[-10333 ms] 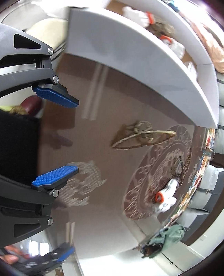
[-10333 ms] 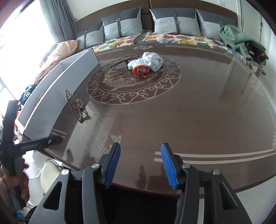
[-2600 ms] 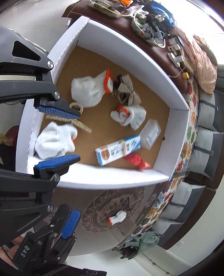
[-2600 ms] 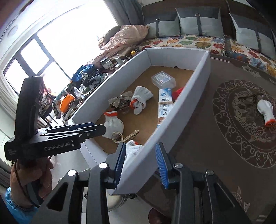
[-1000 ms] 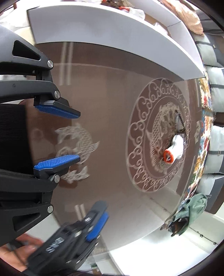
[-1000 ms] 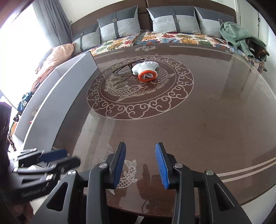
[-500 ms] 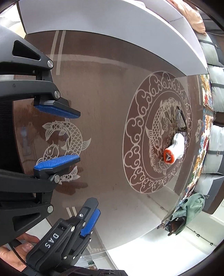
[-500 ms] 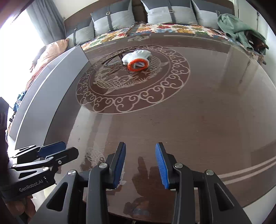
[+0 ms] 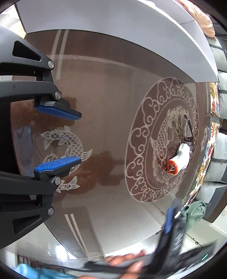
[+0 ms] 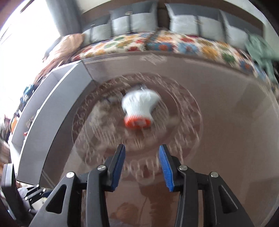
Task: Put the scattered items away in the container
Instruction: 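Grasp the white glove with orange cuff using the right tool, then grasp the eyeglasses by the bridge with the left tool while the right tool holds the glove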
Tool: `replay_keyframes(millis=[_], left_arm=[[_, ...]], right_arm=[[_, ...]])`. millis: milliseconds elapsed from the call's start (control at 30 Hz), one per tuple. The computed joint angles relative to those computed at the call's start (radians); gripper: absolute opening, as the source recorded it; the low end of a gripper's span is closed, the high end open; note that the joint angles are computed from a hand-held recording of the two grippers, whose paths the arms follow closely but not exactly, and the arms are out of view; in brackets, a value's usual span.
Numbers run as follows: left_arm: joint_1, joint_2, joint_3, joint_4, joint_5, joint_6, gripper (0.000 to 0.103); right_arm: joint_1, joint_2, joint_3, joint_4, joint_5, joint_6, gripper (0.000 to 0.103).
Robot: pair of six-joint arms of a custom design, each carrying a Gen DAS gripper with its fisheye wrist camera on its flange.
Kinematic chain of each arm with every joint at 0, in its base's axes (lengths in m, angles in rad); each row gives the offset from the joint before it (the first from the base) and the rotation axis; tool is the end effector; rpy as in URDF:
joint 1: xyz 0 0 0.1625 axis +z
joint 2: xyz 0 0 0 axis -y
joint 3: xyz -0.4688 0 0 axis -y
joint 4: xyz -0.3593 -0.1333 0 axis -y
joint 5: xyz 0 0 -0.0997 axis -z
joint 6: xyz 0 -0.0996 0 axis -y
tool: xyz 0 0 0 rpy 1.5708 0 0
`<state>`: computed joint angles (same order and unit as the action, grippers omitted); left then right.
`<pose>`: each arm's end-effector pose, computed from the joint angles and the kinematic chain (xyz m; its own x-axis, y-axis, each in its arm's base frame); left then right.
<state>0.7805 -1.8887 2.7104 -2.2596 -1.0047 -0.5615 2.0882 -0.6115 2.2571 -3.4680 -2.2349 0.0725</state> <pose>-0.0007 -0.2634 0.2482 -0.8349 0.1786 -0.5205 0.3068 0.9363 -0.1709 0.2965 -0.3756 0.0222 -0.7930 -0.1945 0.5773 -0.4227 0.8581 -0.2915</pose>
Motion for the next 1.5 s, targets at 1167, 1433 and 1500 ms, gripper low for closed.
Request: replay_keyframes(millis=[1167, 1433, 1500], left_arm=[[0.194, 0.378, -0.31, -0.101, 0.012, 0.392, 0.045], [0.261, 0.714, -0.655, -0.058, 0.083, 0.748, 0.045], [0.275, 0.789, -0.74, -0.021, 0.096, 0.826, 0.045]], right_arm=[[-0.099, 0.06, 0.156, -0.045, -0.073, -0.097, 0.035], [-0.079, 0.115, 0.209, -0.221, -0.104, -0.094, 0.037], [-0.078, 0.12, 0.207, -0.233, -0.103, -0.093, 0.038]])
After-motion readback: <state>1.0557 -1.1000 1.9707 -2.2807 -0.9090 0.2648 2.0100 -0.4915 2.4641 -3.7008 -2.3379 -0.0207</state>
